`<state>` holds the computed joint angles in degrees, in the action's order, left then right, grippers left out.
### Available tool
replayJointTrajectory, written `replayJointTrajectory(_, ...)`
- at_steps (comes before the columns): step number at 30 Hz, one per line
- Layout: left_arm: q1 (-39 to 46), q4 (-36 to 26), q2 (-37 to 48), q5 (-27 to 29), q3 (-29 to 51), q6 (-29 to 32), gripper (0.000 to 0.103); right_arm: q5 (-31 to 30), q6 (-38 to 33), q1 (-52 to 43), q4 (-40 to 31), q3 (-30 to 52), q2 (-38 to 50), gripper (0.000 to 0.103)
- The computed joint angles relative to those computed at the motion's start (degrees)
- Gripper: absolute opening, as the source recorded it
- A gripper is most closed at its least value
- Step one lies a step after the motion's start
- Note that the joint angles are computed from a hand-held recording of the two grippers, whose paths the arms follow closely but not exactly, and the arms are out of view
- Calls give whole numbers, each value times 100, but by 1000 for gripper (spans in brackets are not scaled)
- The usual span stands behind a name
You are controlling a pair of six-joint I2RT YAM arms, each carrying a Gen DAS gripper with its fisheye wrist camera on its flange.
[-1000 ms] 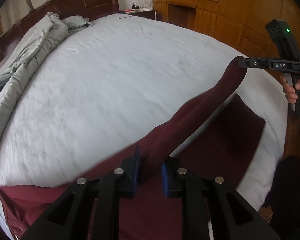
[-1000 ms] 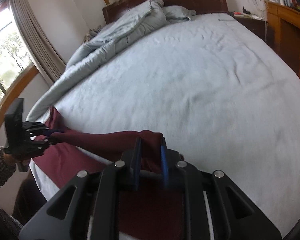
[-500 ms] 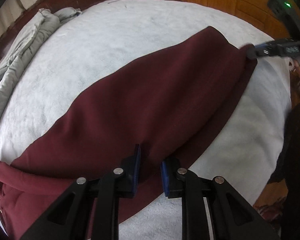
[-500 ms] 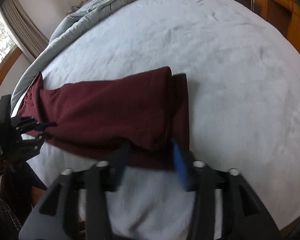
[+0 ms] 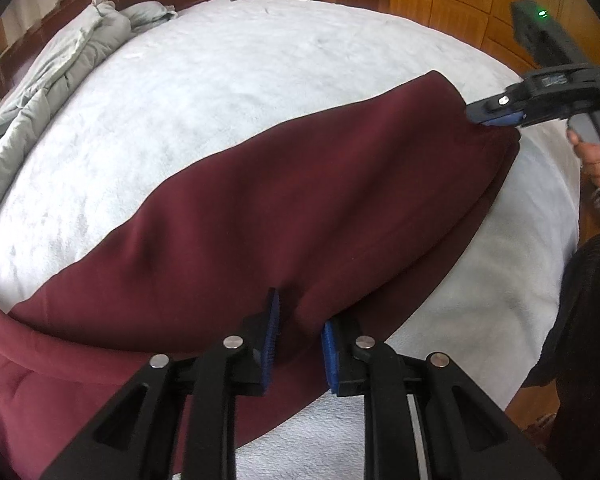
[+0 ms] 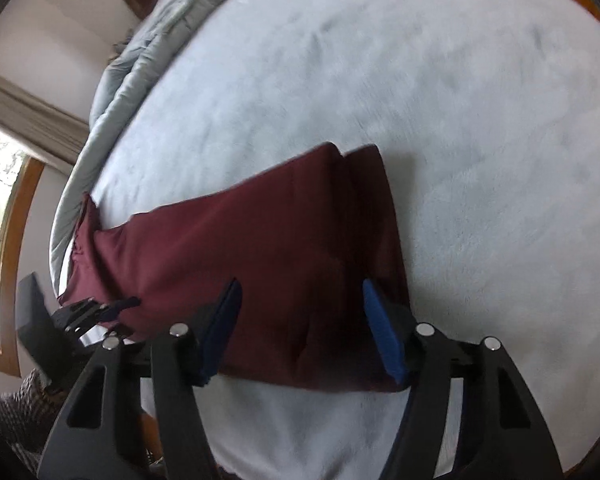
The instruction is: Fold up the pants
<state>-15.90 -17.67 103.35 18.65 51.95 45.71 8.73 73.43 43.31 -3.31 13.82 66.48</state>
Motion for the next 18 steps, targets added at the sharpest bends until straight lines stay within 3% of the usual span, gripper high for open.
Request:
replayJointTrajectory(1, -3, -5, -1, -5, 0, 7, 20, -35, -5, -9, 55, 7, 76, 35)
replayJointTrajectory(2, 35, -66, -49, 12, -2, 46, 20, -12, 17, 41, -71, 71, 121, 27)
replayJointTrajectory(5, 12, -237, -118, 76, 58, 39, 20, 156, 189, 211, -297, -81, -552, 18)
replayJointTrajectory(8, 72, -448, -431, 322, 22, 100, 20, 799, 453, 660, -1381, 192, -1227, 15)
replayJointTrajectory(11, 57, -578, -542, 473, -3, 21, 20, 1073, 723, 928, -2165, 590, -955, 15)
replayJointTrajectory(12, -7, -555, -439, 422, -6, -23, 21, 909, 694, 875, -2267, 763, -431, 15)
replayJointTrajectory(14, -108, -382, -164, 236, -41, -150, 21, 533, 611, 699, -1817, 842, 564, 16)
replayJointTrajectory(17, -15, -263, -47, 366, -34, -170, 24, 577, 439, 676, -2074, 1155, 832, 23)
replayJointTrajectory(18, 50, -461, -37, 445, 93, -183, 33, 601, 431, 686, -2252, 1245, 744, 25)
